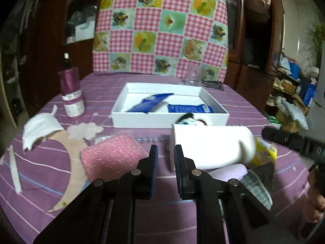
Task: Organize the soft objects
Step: 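Move the right gripper back from the tray toward the green plaid slipper, then grasp the green plaid slipper with the right gripper while the left gripper grasps the lavender pad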
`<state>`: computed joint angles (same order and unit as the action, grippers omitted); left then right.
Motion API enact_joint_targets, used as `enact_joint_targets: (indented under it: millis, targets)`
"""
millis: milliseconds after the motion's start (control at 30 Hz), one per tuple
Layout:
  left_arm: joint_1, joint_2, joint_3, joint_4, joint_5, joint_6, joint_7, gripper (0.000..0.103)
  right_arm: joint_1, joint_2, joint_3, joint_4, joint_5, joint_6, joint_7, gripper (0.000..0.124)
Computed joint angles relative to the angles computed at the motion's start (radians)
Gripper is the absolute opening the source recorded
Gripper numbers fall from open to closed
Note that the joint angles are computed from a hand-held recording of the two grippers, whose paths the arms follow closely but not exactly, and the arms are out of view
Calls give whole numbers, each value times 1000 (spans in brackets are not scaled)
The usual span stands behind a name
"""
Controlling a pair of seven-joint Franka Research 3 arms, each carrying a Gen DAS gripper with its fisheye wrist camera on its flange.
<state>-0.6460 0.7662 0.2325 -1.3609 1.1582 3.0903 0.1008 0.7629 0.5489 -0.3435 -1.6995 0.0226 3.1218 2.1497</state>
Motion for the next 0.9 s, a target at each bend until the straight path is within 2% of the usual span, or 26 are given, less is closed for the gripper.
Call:
enact_joint_targets:
  millis: [67, 133, 167, 200, 233, 267, 300, 333, 400, 533, 567, 633, 767, 900]
  targets:
    - [18, 0, -15, -3, -16, 19, 11, 15, 15, 9, -14, 16, -16, -36, 3, 52]
    - [56, 3, -60, -6, -67, 43, 71, 15, 4, 4, 3, 7, -34, -26, -6, 52]
    - [64, 4, -72, -9, -88, 44, 100, 15, 22, 4, -17, 0, -42, -11, 6, 52]
    - [64, 3, -75, -12, -104, 43, 121, 15, 43, 5, -41, -8, -48, 4, 19, 52]
    - [79, 4, -101, -12, -130, 36, 166, 15, 81, 9, -85, -17, -42, 20, 33, 52]
    - [97, 5, -131, -14, -155, 36, 212, 17, 146, 20, -165, -30, -45, 41, 81, 52]
    - [108, 6, -147, -17, -175, 40, 243, 22, 189, 28, -215, -41, -30, 59, 101, 52]
    - [114, 6, -157, -21, -191, 48, 267, 25, 203, 29, -233, -49, -24, 71, 111, 52]
    - [86, 4, -117, -28, -204, 70, 260, 35, 168, 16, -187, -52, 15, 75, 71, 52]
    - [49, 1, -60, -45, -242, 116, 261, 42, 35, -12, -17, -43, 64, 76, -28, 52]
    - [43, 1, -54, -47, -254, 114, 269, 42, 31, -12, -9, -39, 71, 67, -41, 52]
    - [33, 0, -45, -50, -280, 103, 288, 42, 60, -2, -42, -28, 78, 45, -45, 52]
    - [32, 3, -55, -49, -332, 75, 353, 42, 79, -1, -63, -22, 60, 16, -39, 52]
    - [17, 2, -40, -59, -379, 82, 395, 42, 80, -7, -63, -23, 29, 3, -26, 52]
